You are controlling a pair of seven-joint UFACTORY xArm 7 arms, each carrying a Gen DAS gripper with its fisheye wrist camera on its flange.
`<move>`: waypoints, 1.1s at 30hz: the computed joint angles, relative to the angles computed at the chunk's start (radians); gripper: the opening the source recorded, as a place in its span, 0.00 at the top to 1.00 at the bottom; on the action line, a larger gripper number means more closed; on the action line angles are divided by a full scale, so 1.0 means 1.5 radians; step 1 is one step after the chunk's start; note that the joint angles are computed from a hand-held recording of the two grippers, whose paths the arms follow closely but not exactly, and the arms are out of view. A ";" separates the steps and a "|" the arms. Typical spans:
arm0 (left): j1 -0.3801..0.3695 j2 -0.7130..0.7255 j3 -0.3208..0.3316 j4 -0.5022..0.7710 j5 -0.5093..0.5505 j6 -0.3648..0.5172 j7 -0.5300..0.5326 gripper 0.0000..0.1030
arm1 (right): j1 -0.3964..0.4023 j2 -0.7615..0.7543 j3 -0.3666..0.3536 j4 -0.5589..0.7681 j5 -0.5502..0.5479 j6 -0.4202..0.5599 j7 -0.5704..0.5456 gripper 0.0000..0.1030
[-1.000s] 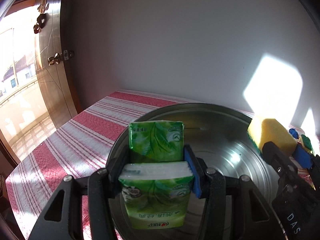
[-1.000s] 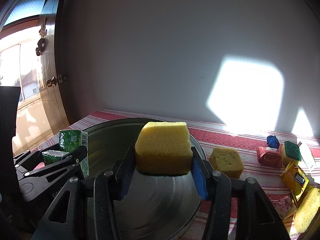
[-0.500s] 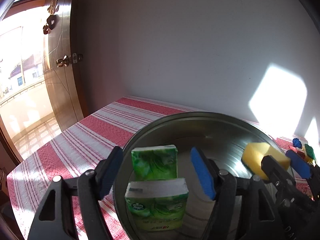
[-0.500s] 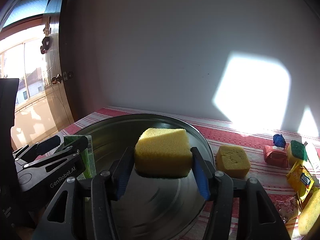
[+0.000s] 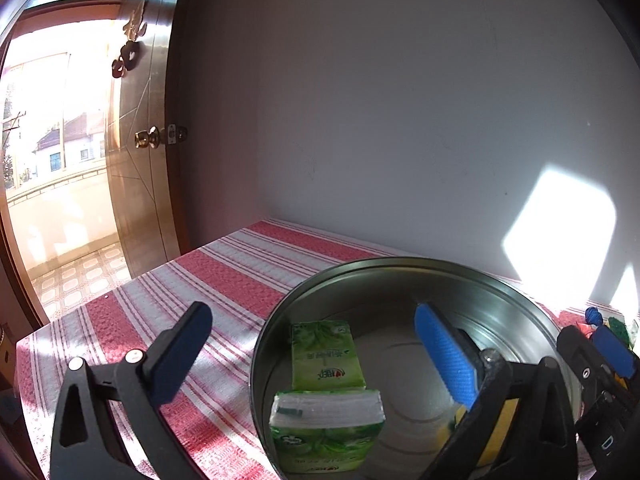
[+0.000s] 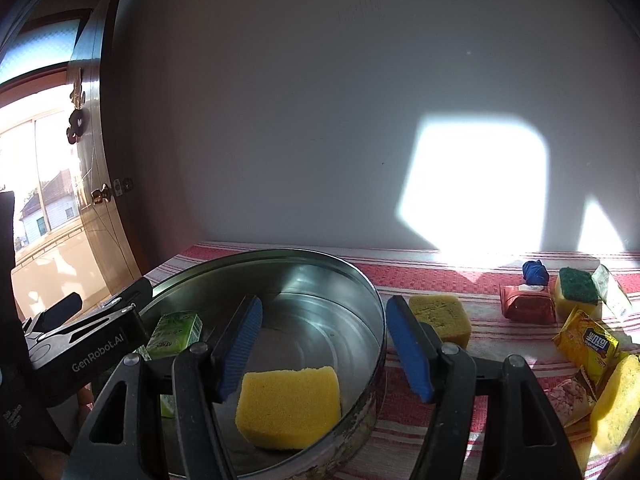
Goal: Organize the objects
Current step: 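Withdraw both tools from the tin back toward the pile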
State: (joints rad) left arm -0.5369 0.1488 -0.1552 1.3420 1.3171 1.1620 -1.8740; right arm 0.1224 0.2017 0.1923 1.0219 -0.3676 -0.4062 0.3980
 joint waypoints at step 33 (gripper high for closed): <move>-0.092 0.101 0.005 0.110 0.053 -0.047 0.071 0.00 | -0.059 -0.125 -0.106 -0.125 -0.065 0.019 -0.019 0.35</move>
State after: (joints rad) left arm -0.6744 0.2998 -0.1481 1.5073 1.3967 1.0908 -1.7675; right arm 0.0341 0.0135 0.0335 0.8347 -0.4643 -0.3781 0.3702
